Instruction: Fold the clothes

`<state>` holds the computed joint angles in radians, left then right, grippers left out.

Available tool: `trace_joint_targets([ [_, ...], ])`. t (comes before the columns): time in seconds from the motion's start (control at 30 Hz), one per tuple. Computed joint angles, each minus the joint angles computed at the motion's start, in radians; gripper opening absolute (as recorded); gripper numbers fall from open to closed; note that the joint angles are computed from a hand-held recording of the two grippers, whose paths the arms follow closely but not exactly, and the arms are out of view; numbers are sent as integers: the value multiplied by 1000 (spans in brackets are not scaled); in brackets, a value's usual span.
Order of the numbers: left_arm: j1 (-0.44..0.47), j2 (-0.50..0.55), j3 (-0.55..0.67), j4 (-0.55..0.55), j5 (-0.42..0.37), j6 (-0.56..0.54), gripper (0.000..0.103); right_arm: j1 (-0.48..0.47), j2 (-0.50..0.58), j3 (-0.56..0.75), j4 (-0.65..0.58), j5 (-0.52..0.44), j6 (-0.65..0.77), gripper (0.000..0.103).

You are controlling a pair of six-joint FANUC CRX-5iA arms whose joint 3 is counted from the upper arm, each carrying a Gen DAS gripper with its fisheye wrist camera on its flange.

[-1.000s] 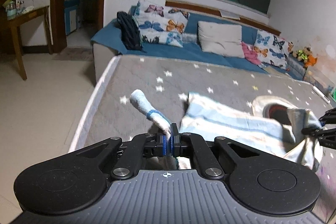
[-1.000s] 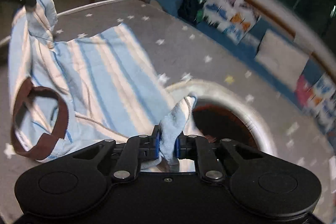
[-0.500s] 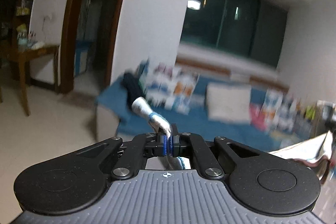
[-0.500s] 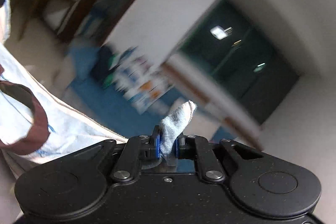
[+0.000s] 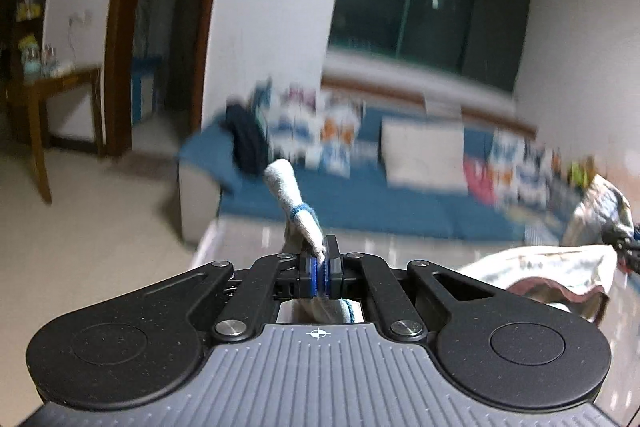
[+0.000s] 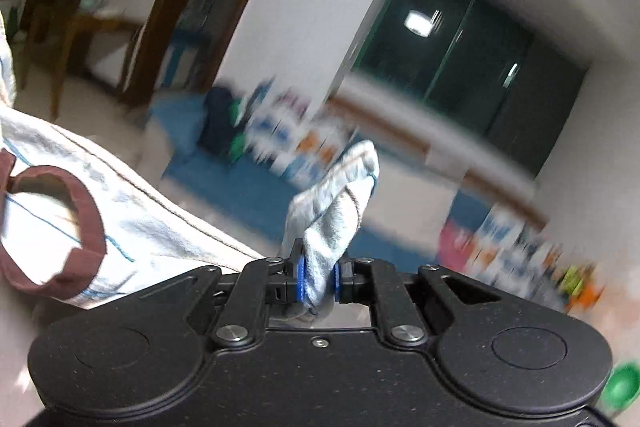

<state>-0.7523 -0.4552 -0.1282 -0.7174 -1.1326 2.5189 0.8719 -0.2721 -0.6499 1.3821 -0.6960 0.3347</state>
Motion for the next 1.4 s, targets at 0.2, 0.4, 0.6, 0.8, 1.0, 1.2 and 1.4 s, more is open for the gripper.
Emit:
trace_joint_targets([
  [0.2,49,-84,-219,198,-14,-22,5,167,-53,-154,-288,-92,18,33],
  [0.4,19,-173,-301,197,-69,-3,19,278,-65,-185,-336,-181,-40,68],
  [0.6,-308,-124,-213,-17,-294,170,26,384,-154,-213,-333,-270,-41,72],
  [0.8,-427,-61,-170,-46,-209,117,26,424,-128,-221,-220,-250,-48,73],
  [1.0,-291,34,-189,109,106,-133,26,375,-66,-192,-163,-170,-44,73],
  [1.2,-177,133,-205,232,265,-255,31,326,-57,-188,-153,-138,-79,74],
  [1.4,-143,174,-215,271,276,-267,17,289,-51,-197,-146,-108,-114,74],
])
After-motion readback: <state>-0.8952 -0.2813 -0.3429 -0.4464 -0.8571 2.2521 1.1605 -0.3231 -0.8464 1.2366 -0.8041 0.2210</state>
